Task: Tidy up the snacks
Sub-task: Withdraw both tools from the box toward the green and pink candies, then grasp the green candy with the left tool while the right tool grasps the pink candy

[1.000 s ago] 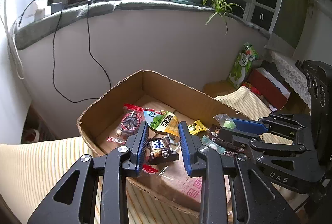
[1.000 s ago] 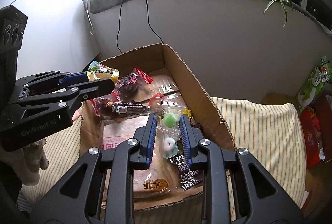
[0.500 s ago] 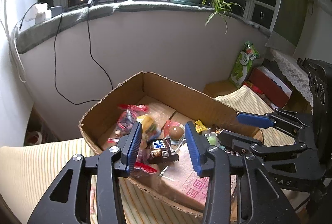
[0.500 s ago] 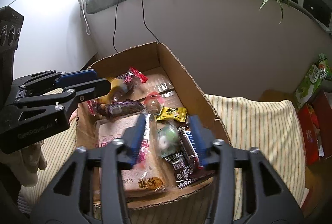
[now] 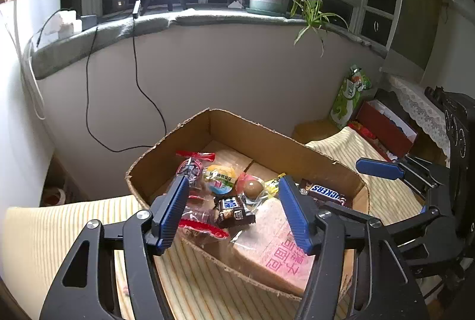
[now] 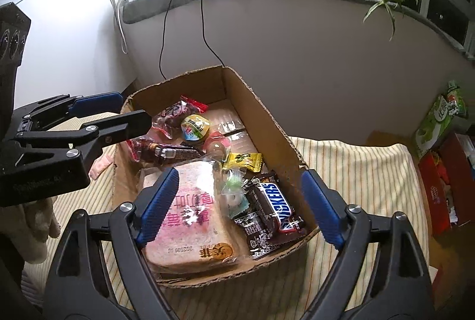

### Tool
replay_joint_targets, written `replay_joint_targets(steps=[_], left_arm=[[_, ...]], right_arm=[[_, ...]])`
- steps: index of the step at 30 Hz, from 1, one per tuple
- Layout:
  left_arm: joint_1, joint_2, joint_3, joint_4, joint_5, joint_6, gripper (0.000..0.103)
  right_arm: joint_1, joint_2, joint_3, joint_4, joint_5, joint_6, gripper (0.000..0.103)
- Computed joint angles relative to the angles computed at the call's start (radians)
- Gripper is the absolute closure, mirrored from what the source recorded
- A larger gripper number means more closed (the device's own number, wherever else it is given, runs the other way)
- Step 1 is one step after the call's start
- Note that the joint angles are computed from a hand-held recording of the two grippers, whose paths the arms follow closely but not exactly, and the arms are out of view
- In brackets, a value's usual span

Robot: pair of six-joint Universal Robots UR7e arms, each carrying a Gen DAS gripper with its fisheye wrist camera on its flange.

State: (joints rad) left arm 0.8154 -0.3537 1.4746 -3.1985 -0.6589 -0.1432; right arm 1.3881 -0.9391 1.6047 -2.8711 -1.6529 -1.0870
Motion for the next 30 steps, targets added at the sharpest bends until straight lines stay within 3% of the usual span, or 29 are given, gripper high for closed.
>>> replay_joint_targets(steps=[9,17,28,30], left_arm=[[-0.026,-0.038,0.077,-0.044,0.023,-0.017,0.036],[-0.049,-0.122,0.231,-0.120,0.076,-0.055,0.036],[-0.046,-0.277,0.507,-0.159,0.166,-0.251,0.037],[-0.043,-0.290,0.539,-0.154,0.165,-0.280,0.042]], right_arm=[[0.005,-0.043,0.060,-0.024,0.005,-0.003,0.016],[0.008,-0.095,0.140,-0.025,0.045,-0.008,0.016],[0.032,-0.153,0.274,-0.003,0.087,-0.095,0.016],[0.042,-0.149,0.295,-0.005,0.076,-0.113,0.016]])
